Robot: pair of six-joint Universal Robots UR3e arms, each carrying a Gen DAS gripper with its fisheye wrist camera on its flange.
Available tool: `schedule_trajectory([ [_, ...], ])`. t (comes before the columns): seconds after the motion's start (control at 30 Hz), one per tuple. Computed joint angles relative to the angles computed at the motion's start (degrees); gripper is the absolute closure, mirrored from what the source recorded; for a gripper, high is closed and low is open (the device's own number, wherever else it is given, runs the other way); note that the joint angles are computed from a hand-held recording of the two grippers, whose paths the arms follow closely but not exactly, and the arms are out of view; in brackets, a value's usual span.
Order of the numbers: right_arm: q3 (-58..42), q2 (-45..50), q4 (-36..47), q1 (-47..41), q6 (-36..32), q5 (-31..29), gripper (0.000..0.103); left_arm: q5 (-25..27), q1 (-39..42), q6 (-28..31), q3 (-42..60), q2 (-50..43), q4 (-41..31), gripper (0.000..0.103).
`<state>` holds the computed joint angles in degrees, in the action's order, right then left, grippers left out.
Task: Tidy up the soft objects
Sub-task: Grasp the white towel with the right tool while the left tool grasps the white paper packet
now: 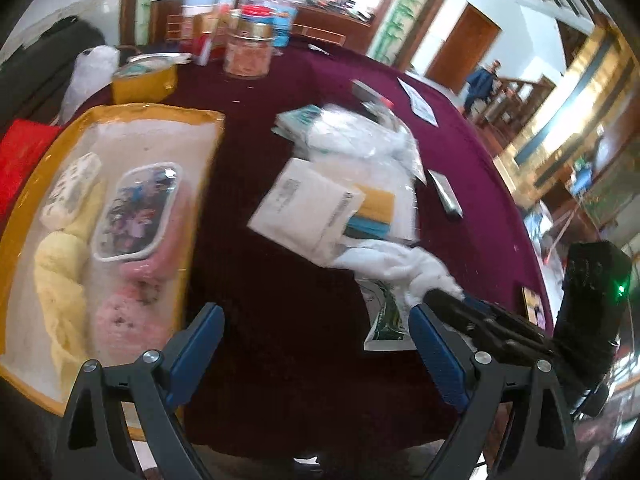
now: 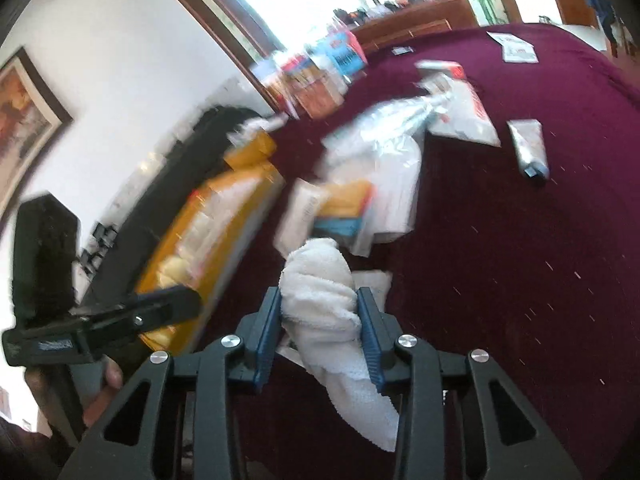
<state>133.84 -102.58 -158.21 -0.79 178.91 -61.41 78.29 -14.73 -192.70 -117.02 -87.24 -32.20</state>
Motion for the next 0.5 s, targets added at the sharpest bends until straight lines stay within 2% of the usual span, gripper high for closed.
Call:
schedule_trajectory([
  [0.07,-1.04,-0.1,2.82,1.2,0.08,-3.64,0.067,1.54,-1.87,-0.18,1.27,-1.78,0.5,0.008],
  [0.17,-0.03,-1.81,4.24,0.88,-1.72,-2.79,0.067,1.82,-2.53,0.06,3.26,-3.62,-0.99,0.008],
  [0.27,3.72,-6.77,2.19,-1.2,-1.55,-0.68,0.067,2.49,-1.64,-0.36,4.12,-3.79,-0.84,0.008],
  [0.33,6.49,-11.41,2.95,-5.53,-3.51,5.12,0.067,2.47,-1.01,-0.7,5.03,-4.52,-0.85,0.008],
  [0.37,6.21,-11.52,3.13,-5.58,-3.72,4.65,0.067,2.92,-1.12,-0.39,6.39,-5.63,-1.28,0.008],
  [0.4,4.46,-9.63,3.05,-3.58,-2.29,0.51,0.067,3.93,-1.57,-0.32,7.75,-6.83,-1.55,0.008],
  [0.43,4.24,-9.02,2.8,-3.47,-1.79,-0.6,0.067,5.15,-2.24,0.13,9.77,-8.85,-1.5,0.008],
  [0.5,6.25,-10.97,4.99,-8.16,-3.97,6.29,0.067,6.35,-2.93,0.92,12.77,-12.1,-1.52,0.008],
])
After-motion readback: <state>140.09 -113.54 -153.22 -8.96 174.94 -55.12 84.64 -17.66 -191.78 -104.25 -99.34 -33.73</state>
